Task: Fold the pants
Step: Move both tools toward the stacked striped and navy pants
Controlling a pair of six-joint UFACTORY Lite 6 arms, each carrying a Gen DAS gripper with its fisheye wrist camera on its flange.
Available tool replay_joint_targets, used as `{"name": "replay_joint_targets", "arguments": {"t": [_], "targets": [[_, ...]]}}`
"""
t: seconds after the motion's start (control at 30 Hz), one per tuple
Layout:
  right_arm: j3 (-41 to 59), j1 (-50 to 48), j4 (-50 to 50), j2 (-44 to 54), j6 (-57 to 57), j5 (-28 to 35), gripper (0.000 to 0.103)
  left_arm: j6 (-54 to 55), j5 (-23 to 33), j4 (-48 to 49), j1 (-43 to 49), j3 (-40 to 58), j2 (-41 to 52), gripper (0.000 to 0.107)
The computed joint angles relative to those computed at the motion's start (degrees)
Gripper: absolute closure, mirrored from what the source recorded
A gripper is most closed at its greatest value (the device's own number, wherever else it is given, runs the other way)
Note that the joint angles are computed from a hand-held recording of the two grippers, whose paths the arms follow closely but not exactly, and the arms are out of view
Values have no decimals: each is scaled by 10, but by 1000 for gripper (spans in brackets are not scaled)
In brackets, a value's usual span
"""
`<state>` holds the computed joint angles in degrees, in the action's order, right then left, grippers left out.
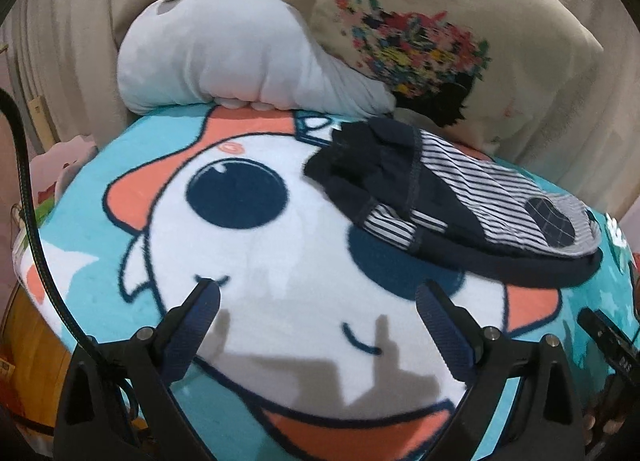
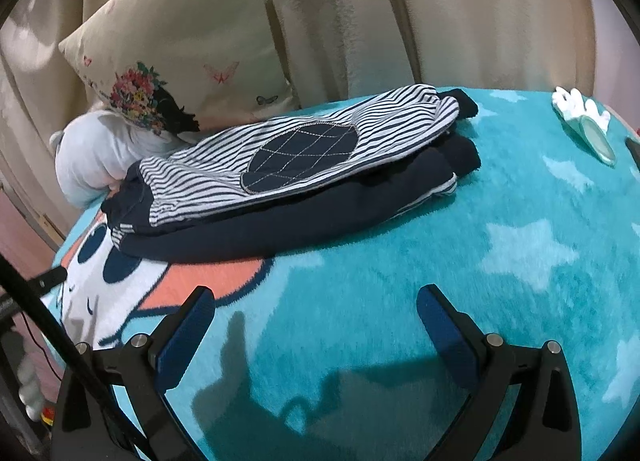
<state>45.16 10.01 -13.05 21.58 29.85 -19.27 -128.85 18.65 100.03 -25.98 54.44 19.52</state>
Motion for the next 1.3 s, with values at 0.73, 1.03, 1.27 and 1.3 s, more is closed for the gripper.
{"name": "replay_joint_targets", "arguments": {"t": [0.73, 1.03, 1.27, 1.3], "targets": [[-5, -26, -78, 10, 65, -39, 1, 65, 9, -56, 0, 69, 78, 9], [-7, -33, -95, 12, 78, -51, 1, 74, 11, -62, 4, 75, 88, 9], [4, -57, -206, 5, 172, -40, 2, 39, -65, -12, 48, 90, 85, 9], [10, -63, -244, 4, 207, -38, 2, 33, -86, -2, 63, 99, 87, 9]]}}
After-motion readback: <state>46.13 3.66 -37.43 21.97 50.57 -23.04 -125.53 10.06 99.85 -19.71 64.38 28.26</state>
